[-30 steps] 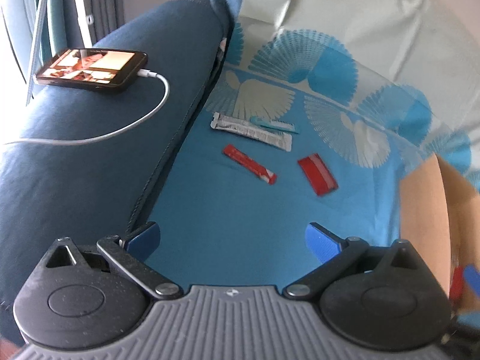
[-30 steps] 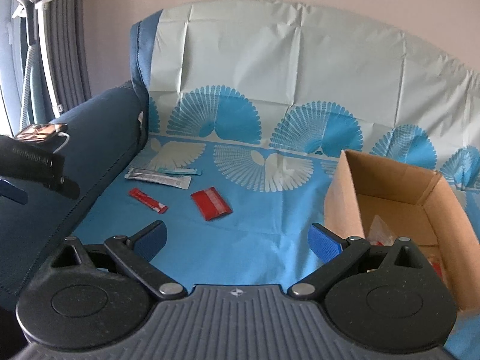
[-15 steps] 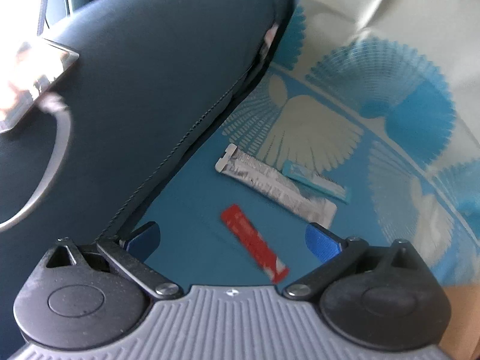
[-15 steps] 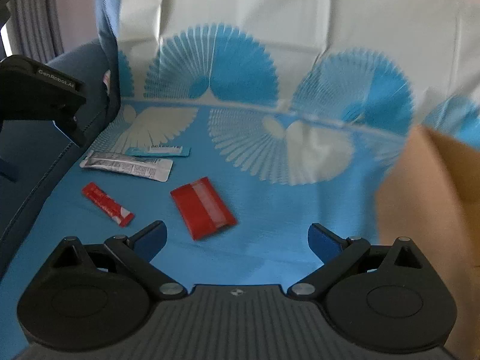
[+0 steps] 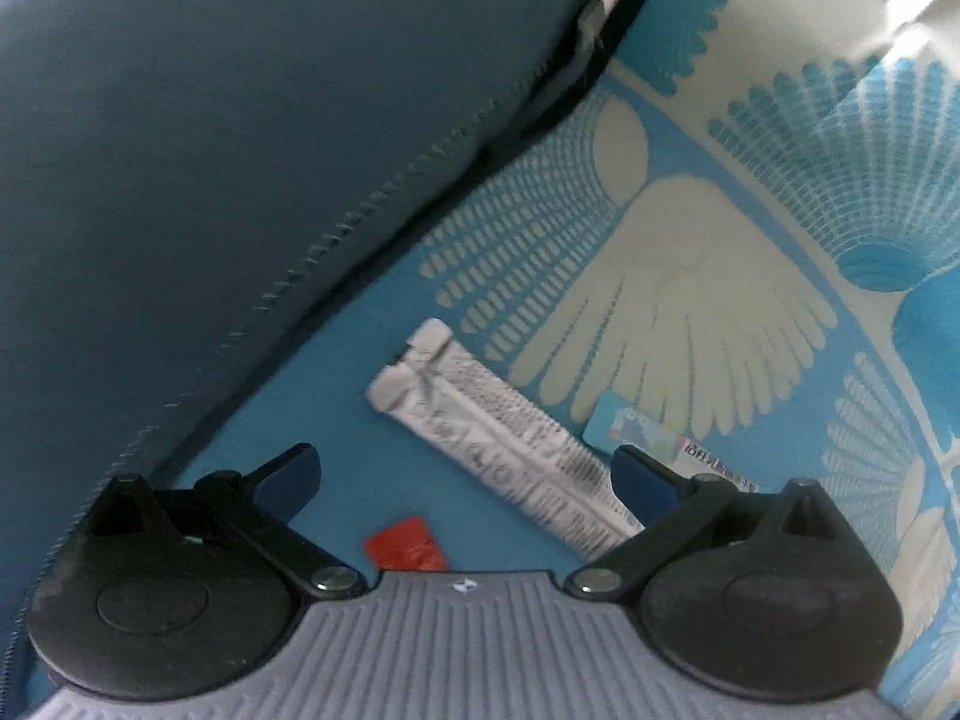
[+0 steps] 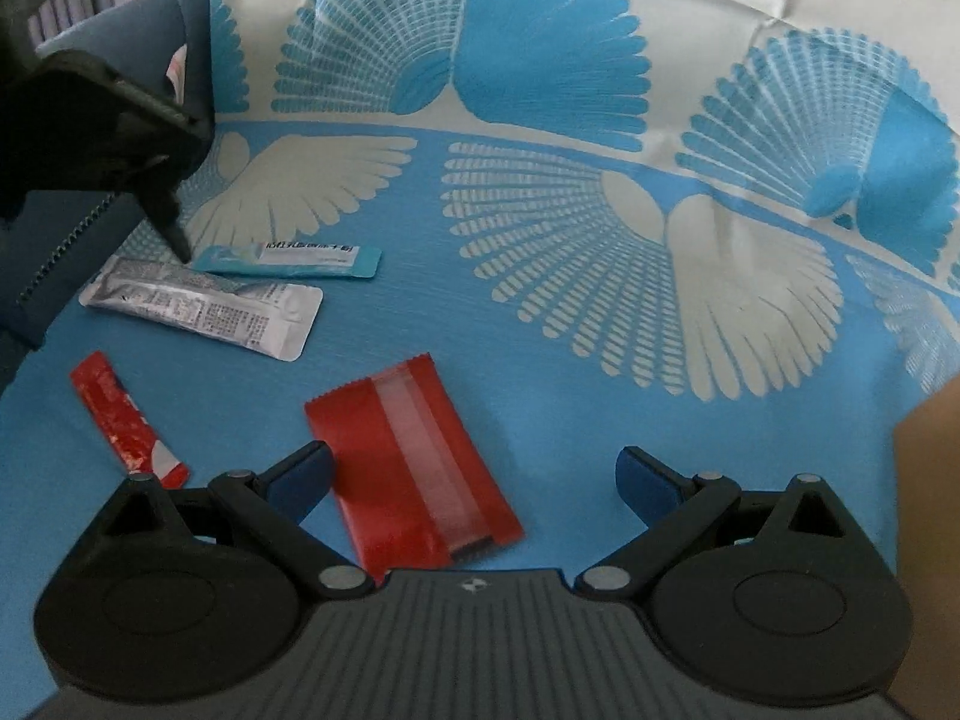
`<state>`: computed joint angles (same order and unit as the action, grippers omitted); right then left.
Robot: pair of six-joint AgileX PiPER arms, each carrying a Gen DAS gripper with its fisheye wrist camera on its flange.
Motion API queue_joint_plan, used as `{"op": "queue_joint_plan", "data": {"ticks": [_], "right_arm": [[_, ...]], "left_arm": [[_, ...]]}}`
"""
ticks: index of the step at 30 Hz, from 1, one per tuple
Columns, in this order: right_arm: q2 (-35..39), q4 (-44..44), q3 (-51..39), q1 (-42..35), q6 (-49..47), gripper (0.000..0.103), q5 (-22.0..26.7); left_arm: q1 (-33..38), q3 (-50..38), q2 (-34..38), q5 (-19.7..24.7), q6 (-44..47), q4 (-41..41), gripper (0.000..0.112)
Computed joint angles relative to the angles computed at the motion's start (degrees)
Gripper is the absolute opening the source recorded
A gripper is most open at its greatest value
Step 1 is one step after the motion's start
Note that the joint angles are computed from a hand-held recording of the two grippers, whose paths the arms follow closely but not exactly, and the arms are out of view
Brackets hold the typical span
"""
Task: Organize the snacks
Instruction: 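Grasp the red chocolate pack with the right tool while the left tool grasps the silver wrapper, then lift and carry the red pack and silver wrapper with both tools toward the box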
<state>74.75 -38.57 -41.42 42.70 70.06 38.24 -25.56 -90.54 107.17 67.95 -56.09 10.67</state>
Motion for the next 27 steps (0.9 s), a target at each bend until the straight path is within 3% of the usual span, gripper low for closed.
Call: {"op": "queue_joint_plan", "data": {"ticks": [3,6,8,9,10,11,15,16,21,27], "right_arm": [[1.25,-1.07,0.26,-0.77,0.72,0.102,-2.36],[1.73,-1.92,0.58,-1.13,1.41,0.102,-3.34],[0.79,-4.99,2.02,-0.12,4.46,0.09,-4.2],[0.34,-7.09,2.73,0.66,6.39,0.084,-4.58],[-0.31,-8.78,3.37,1.87,7.75,0.07,-4.43],[-1.06,-10.3,4.06,2.99,8.27,0.053,-4.54],[-2.81,-10.52,4.75,6.38,9.28,0.048,-1.96],[-3.17,-9.43,4.47,6.75,8.98,0.048,-1.1],[-7.34,-7.53,3.97,11.69,12.54,0.048,5.89],[-14.67,-5.5,2.5,22.7,18.34,0.048,19.87]], "left_arm": [[1.03,-2.78,3.43,0.74,1.83,-0.99,0.103],[0.21,-1.4,2.81,-1.38,1.38,1.77,0.103],[-1.64,1.98,0.91,-3.2,-0.89,6.02,0.094],[-2.64,4.6,-0.89,-5.18,-2.39,8.12,0.083],[-3.73,6.05,-1.95,-5.69,-4.05,10.5,0.073],[-4.49,6.95,-2.73,-5.77,-4.77,11.71,0.072],[-5.84,9.81,-6.11,-6.38,-6.65,12.95,0.058],[-6.05,10.21,-7.24,-6.72,-6.62,12.84,0.053],[-8.12,15.74,-16.08,-10.59,-7.23,13.27,0.052],[-12.98,19.51,-25.7,-8.89,-9.44,13.96,0.052]]}}
